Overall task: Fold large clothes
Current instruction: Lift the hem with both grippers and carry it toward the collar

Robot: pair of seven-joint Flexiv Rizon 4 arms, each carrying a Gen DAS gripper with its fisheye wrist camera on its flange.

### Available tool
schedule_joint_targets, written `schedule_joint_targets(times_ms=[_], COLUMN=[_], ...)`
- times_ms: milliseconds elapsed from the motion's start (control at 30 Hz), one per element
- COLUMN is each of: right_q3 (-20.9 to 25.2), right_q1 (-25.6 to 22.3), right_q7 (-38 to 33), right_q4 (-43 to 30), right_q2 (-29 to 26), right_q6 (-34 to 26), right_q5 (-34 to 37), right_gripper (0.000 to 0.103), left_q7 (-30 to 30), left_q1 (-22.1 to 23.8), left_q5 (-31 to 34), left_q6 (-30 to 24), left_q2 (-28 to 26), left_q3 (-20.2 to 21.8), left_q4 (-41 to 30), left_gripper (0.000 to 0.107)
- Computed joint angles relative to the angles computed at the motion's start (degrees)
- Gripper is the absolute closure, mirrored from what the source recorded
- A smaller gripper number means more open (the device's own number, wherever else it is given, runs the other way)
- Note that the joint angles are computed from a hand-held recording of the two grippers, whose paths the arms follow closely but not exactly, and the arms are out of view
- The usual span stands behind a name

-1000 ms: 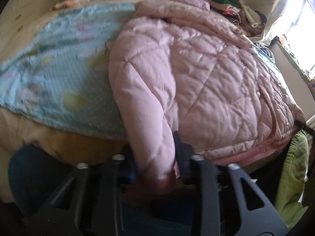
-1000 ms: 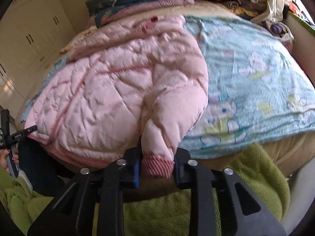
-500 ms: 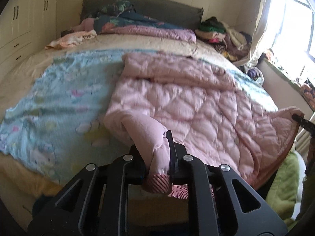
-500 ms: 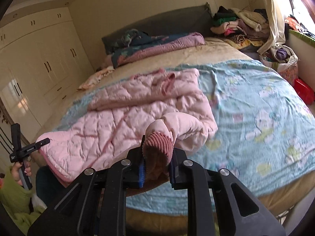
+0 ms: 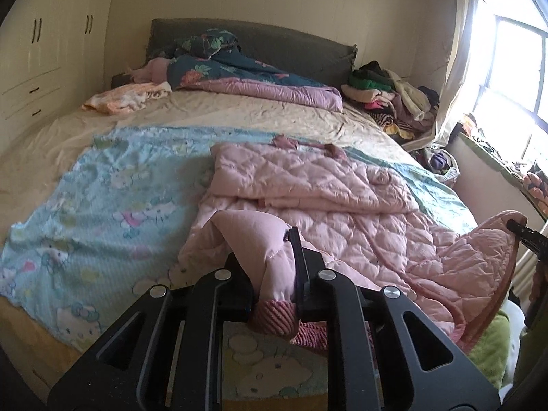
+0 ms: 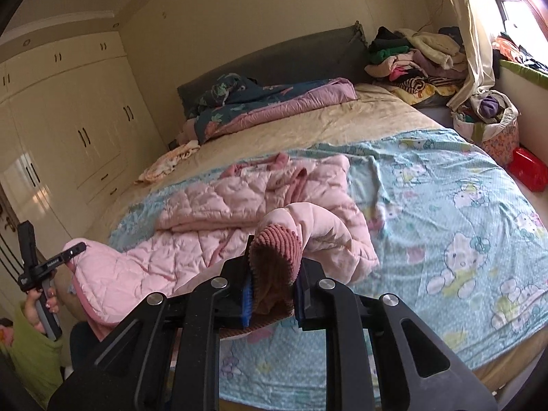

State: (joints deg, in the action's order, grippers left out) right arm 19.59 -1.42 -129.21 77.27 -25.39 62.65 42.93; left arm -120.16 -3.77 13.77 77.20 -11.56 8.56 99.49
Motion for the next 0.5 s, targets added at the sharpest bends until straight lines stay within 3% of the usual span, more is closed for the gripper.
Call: schedule_joint_targets(times_ms=[500], right_q3=[0.7], right_q1=[0.4], right_q7=[1.8], right_q4=[-7.6], right_q2=[-3.3], right_q6=[-0.1], right_q5=[-1.2], right_gripper=[0.086], left_q7=[-2.5], left_q1=[-0.8], left_q5=[2.5], left_q6=[-0.2], left_q2=[-3.9], left_q3=[2.5], left_q4=[-9.1], left_gripper=[0.098])
